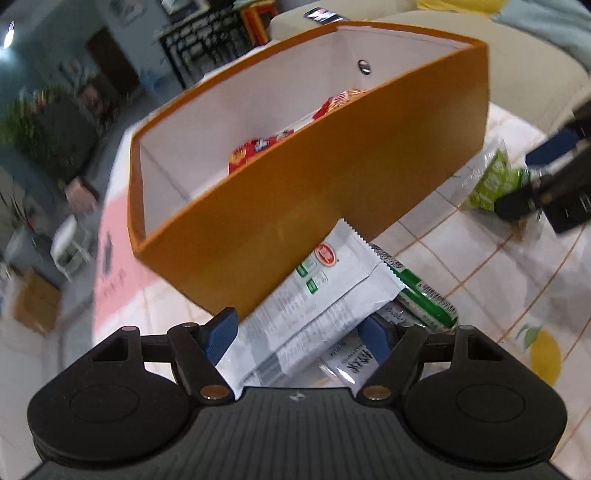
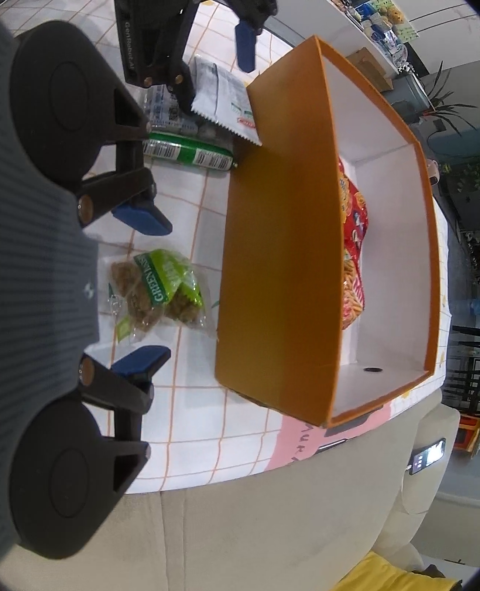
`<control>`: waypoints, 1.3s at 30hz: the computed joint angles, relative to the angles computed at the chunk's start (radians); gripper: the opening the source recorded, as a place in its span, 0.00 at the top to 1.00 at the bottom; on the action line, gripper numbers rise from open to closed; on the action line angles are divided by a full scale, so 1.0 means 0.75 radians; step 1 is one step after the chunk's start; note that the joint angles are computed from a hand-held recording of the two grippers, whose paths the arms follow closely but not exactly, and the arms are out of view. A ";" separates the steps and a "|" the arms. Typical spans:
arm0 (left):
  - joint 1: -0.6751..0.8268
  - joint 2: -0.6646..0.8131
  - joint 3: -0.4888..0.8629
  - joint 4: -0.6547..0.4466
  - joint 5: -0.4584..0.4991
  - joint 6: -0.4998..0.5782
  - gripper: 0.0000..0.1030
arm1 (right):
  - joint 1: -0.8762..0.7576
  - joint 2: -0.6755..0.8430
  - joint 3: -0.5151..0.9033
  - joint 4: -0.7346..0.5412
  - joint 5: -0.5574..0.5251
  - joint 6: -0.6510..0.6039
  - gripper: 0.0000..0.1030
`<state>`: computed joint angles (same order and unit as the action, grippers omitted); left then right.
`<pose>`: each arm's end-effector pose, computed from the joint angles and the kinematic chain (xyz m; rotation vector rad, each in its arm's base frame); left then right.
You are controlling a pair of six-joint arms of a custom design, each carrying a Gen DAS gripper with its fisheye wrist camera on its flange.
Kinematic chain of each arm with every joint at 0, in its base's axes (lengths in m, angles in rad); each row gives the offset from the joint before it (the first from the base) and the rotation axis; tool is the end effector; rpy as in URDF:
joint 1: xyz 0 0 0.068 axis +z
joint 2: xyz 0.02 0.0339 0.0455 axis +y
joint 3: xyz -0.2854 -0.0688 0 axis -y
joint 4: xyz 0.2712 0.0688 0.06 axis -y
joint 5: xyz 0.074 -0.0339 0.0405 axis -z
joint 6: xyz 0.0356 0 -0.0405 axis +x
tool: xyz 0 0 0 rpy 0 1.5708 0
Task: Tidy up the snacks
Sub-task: 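Close left tool on white packet while right tool closes on green-label bag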
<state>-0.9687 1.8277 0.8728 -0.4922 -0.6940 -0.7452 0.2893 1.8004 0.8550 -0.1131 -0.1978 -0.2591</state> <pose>0.1947 -0.2431 0.1022 0.2230 2.4889 0.4746 0.3294 0.1053 0.1117 -0.7750 2.5038 0.2703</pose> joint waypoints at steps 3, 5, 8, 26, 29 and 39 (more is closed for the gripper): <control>-0.068 0.047 0.052 -0.117 -0.111 -0.002 0.26 | -0.005 0.017 0.014 -0.006 -0.001 0.004 0.42; -0.106 0.075 0.083 -0.203 -0.188 -0.025 0.30 | -0.005 0.029 0.021 -0.009 0.000 0.005 0.42; -0.109 0.091 0.088 -0.205 -0.203 0.021 0.32 | 0.000 0.039 0.027 -0.012 -0.003 0.009 0.42; -0.002 0.225 0.053 -0.111 -0.107 0.404 0.73 | -0.024 0.033 0.043 -0.054 -0.047 0.064 0.58; -0.026 0.203 0.048 -0.138 -0.084 0.320 0.79 | -0.035 0.035 0.030 -0.041 -0.064 0.064 0.58; -0.014 0.010 0.084 -0.306 0.043 -0.063 0.86 | -0.066 0.073 0.081 -0.114 -0.124 0.129 0.63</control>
<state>-0.9789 1.8353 0.9355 -0.7215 -0.6614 -0.7925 0.2400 1.8554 0.9157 -0.1987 -0.2911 -0.1624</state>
